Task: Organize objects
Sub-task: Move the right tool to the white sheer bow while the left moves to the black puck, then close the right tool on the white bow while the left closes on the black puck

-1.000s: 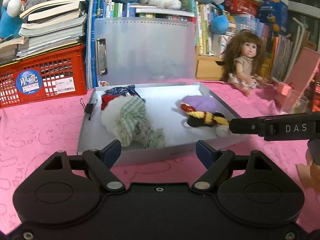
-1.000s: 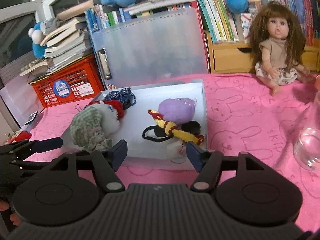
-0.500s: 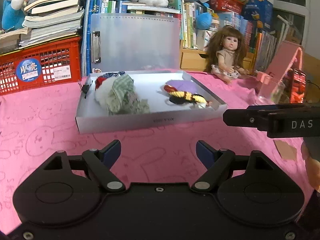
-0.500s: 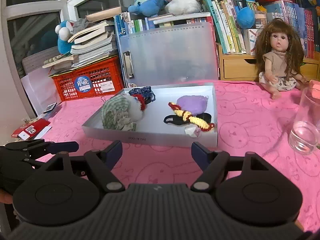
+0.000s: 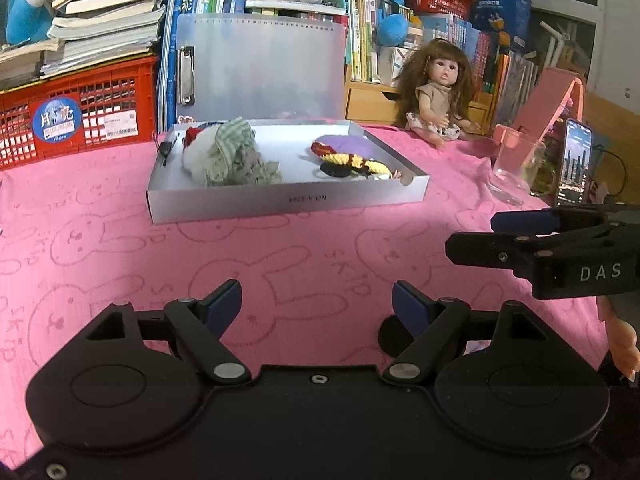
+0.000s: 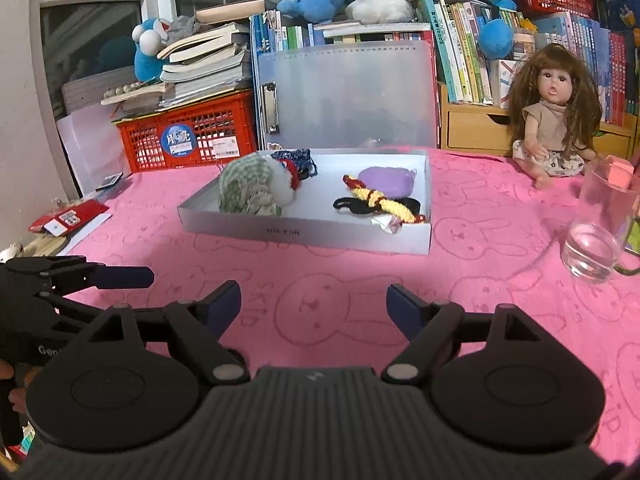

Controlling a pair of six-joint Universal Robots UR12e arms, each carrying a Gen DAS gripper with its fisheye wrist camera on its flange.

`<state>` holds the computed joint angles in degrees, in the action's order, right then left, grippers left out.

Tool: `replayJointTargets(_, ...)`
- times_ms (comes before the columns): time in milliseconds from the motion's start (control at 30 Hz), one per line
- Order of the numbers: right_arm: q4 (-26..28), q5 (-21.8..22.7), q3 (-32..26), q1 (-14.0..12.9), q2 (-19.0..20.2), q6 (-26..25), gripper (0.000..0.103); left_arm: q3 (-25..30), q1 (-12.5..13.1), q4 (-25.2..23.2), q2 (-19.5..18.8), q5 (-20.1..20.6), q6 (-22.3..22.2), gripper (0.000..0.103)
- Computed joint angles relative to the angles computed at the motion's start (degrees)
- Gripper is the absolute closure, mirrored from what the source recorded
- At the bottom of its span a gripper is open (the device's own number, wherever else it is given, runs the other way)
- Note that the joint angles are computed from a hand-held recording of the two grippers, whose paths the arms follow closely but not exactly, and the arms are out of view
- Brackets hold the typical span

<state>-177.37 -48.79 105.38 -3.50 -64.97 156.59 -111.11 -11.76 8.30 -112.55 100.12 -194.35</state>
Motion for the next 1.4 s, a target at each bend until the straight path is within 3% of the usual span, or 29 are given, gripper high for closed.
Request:
replayJointTargets(433, 2.06, -1.05, 2.90, -1.09, -1.15, -1.84, 0.015, -1.28, -0.63, -0.42, 0.38, -0.72, -0.06, 0.022)
replayJointTargets(1033, 4.77, 3.39, 6.47, -3.01, -3.01, -10.06, 0.015, -1.36, -0.85, -1.06, 0.35, -0.01, -0.83, 0.022)
replayJointTargets(1300, 0.23, 0.62, 7.53, -1.93, -2.73, -10.82, 0.015, -1.15, -1.08, -1.19, -0.16, 0.01, -0.42, 0.022)
replayJointTargets(1400, -1.01, -0.25, 7.73, -1.58, -2.49, -11.10, 0.015, -1.21, -1.23, -0.77, -0.26, 0.27, 0.34, 0.026)
